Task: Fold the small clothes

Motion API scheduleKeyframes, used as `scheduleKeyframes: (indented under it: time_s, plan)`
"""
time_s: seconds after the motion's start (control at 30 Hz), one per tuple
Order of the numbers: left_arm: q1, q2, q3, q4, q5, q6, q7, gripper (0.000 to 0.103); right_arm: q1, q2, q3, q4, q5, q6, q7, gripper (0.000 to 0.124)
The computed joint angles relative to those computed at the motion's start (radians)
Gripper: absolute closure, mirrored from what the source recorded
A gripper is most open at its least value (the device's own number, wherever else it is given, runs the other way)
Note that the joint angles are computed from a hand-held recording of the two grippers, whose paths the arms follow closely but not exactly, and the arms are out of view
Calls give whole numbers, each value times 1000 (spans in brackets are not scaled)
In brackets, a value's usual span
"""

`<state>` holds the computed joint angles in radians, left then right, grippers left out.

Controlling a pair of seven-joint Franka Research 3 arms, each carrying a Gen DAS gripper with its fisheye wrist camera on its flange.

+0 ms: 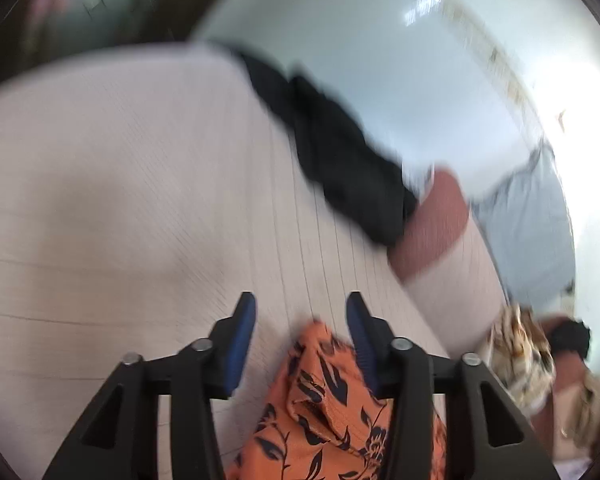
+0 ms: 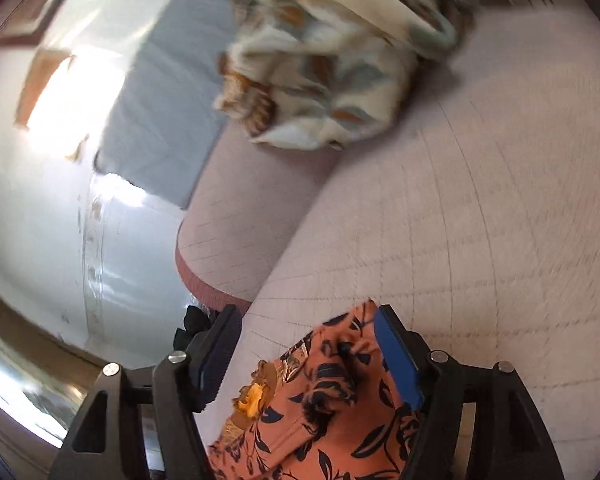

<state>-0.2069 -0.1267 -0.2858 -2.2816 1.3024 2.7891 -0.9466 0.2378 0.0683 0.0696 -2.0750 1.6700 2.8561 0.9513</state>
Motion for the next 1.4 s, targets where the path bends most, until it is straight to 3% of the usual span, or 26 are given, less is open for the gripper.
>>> scheduleKeyframes:
  time_s: [0.07, 0.13, 0.27, 0.33, 0.43, 0.5, 0.67, 0.7, 0.77, 0.87, 0.93, 1.07, 1.17, 1.2, 1.23, 1.3, 1.4]
  plan:
    - [-58, -67, -51, -8, -158, -194, 164, 37, 9, -28, 4, -12, -194, -47, 78, 54]
    - [-115, -48, -84, 43, -325, -311, 336, 33, 35, -41, 21, -13, -406, -58, 149, 59]
    - [-179, 59, -109, 113, -400, -279, 411, 33, 86, -18, 51, 43, -703, -245, 228, 73]
    - [-213, 138, -101, 166, -457, -286, 517, 33, 129, -4, 75, 66, -882, -299, 278, 82]
    - [-249, 203, -73, 196, -518, -313, 618, 33, 182, 26, 103, 87, -998, -336, 308, 85]
    - [-253, 216, -51, 191, -570, -290, 656, 34, 219, 61, 106, 107, -1120, -335, 395, 85]
    - [-256, 212, -28, 186, -641, -259, 754, 33, 290, 275, 49, 345, -1429, -314, 652, 86]
    - [-254, 211, -23, 179, -643, -243, 755, 33, 299, 326, 29, 416, -1467, -322, 710, 86]
    - [-252, 205, -18, 175, -654, -221, 752, 33, 307, 399, -13, 510, -1498, -259, 842, 86]
    - [-241, 185, -12, 144, -675, -178, 759, 33, 301, 378, -60, 464, -1511, -111, 1024, 86]
    - [-236, 181, -14, 143, -694, -167, 765, 33, 258, 315, -37, 376, -1495, -74, 1008, 86]
    - [-227, 172, -13, 131, -709, -141, 759, 33, 276, 172, -108, 175, -1691, -87, 1078, 86]
    - [-221, 160, -11, 108, -703, -105, 740, 33, 256, 143, -142, 130, -1809, -228, 1194, 84]
    - [-218, 152, -10, 98, -702, -93, 729, 33, 227, 149, -132, 121, -1769, -250, 1194, 83]
    - [-216, 143, -10, 89, -693, -89, 705, 33, 193, 137, -107, 93, -1718, -216, 1187, 83]
    - [-214, 124, -17, 83, -673, -126, 675, 33, 202, 123, -103, 106, -1768, -238, 1256, 82]
    - [-212, 112, -26, 83, -678, -174, 678, 33, 176, 143, 9, 176, -1663, -208, 1085, 82]
